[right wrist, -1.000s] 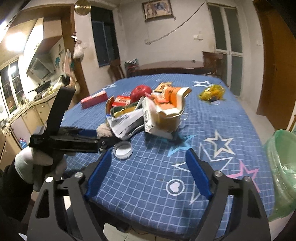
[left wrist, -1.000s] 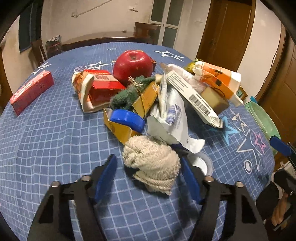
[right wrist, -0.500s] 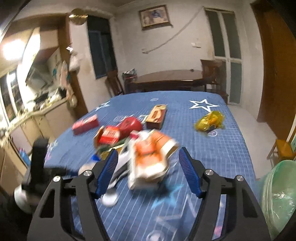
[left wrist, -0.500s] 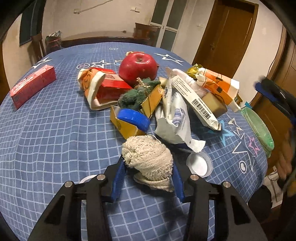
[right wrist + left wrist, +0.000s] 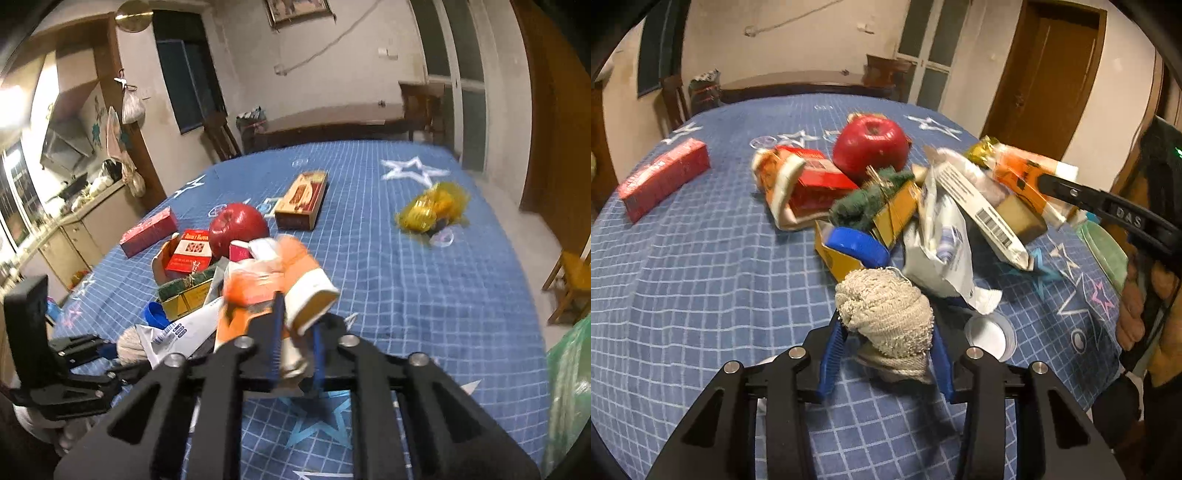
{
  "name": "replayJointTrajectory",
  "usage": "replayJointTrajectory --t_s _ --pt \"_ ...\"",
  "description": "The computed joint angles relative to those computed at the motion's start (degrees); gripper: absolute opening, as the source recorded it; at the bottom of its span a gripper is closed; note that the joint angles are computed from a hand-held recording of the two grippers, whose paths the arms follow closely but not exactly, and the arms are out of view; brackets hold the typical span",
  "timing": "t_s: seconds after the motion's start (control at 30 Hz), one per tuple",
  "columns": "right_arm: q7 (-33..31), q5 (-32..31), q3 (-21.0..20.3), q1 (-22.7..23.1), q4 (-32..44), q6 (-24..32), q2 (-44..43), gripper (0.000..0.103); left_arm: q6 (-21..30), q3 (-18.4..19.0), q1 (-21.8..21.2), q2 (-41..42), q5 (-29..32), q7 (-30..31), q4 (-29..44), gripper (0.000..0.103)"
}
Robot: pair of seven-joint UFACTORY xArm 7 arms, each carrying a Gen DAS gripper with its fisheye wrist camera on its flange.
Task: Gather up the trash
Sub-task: 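Carry the rope ball and orange carton over the green bin with both tools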
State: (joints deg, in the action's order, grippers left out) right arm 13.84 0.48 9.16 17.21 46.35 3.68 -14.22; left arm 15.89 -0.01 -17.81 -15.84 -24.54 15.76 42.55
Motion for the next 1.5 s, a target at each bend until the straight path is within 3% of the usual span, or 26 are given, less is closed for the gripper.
replayJointTrajectory --t_s 0.1,0.23,0.3,0.4,0.7,0.93,1.27,1.5 --pt "9.06 -9.83 10.74 -11.77 -2.45 -2.48 -4.45 0.006 -2.38 -1.44 1.75 -2.02 2.70 -3.26 -1.28 0.043" --pt "16.43 -17.52 21.89 -23.80 -4.14 -3.69 -11.04 0.006 -5.05 -2.72 3.33 -5.19 6.94 -7.85 -2.83 0.043" --pt "18.84 -19.42 25.78 -28.00 -5.09 -4.10 -15.00 0.006 -6.28 -2.97 3.43 -6.73 8.73 -9.77 -2.99 0.043" --pt "20.77 -19.95 28.42 -30.96 -5.91 -3.79 -19.41 0.006 -7.54 -2.64 2.17 -8.11 10.30 -11.42 -2.70 0.043" --pt "21.26 -18.76 24.58 -28.23 -7.40 -1.27 -23.58 0.007 -10.87 -6.16 0.41 -7.72 15.95 -17.10 0.82 0.043" --pt "21.97 -18.28 24.25 -27.67 -8.55 -2.08 -25.07 0.007 -11.13 -9.51 2.36 -7.47 21.03 -22.58 2.01 0.043" --pt "21.68 -17.83 24.19 -27.56 -8.78 -1.97 -25.75 0.007 -10.46 -9.26 1.74 -9.03 23.69 -25.24 1.46 0.043" --pt "20.36 -17.75 21.20 -27.11 -8.65 0.07 -27.62 0.007 -9.99 -6.36 -2.58 -5.95 22.03 -22.02 4.77 0.043"
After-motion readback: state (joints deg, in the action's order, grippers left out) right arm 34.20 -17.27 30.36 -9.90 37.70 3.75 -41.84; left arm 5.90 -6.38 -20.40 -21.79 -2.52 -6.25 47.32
